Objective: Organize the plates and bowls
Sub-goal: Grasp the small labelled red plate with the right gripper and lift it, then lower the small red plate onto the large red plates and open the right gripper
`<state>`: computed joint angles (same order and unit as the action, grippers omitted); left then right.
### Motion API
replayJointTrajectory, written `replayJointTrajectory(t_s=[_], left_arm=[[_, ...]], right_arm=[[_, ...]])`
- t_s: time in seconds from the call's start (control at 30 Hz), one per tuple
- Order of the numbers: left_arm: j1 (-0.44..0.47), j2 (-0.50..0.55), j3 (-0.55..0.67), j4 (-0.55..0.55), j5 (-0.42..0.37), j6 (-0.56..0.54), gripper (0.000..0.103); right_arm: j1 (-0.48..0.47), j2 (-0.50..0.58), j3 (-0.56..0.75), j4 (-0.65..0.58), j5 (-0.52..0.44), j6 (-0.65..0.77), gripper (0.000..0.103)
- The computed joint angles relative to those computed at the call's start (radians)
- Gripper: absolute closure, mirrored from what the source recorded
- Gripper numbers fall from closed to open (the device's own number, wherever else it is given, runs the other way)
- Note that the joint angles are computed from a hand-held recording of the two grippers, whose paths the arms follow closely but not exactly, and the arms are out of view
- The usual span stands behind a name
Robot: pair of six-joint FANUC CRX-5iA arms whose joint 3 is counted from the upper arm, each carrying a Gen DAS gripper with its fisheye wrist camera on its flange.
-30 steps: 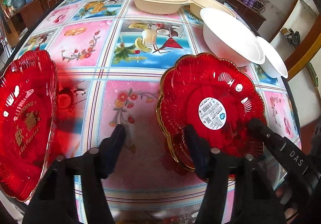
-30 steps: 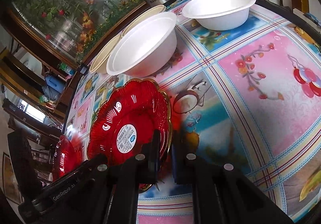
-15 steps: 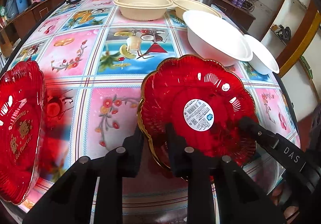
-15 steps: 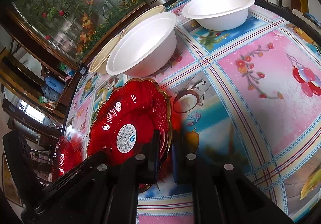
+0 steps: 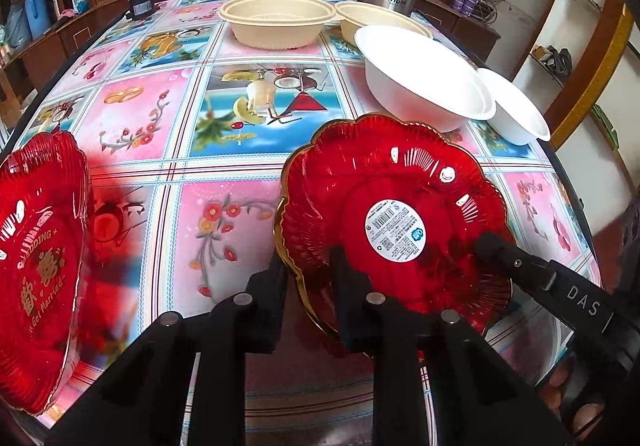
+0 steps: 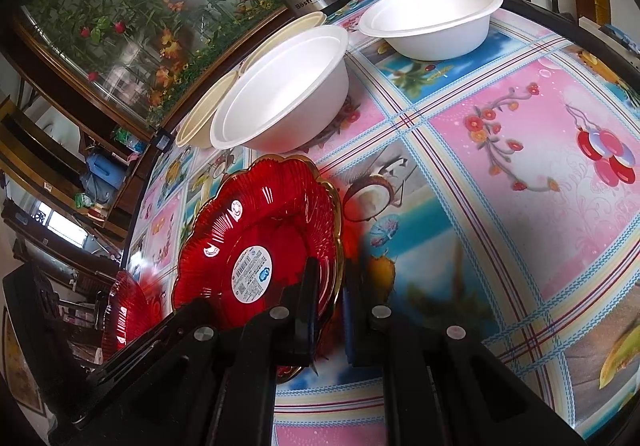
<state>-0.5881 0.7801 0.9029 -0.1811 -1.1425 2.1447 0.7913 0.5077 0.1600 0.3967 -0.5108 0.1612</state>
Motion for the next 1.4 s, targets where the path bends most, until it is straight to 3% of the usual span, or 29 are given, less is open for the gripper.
replayJointTrajectory(t_s=[0.3,0.87,1.13,1.4], left_arm=[[0.000,-0.044,-0.058,-0.006,0.036,0.006,0.086],[0.010,-0.275,-0.318,-0.123,0.167,0.104,0.087],[0.021,-0.383,-0.423,-0.223,0.193,0.199,0.086],[0.061,-0.489,-0.553,-0.284,0.211,0.297,0.086]], right_arm=[[0.008,-0.010,-0.013,0.019,-0.004,-0.018,0.093],[0.076,-0.029,-0.026,0.255,0.009,-0.126,0.093],[0.126,0.018,0.075,0.281,-0.022,-0.058,0.093],[0.176,0.121,0.287,0.161,-0.086,0.144,0.092]])
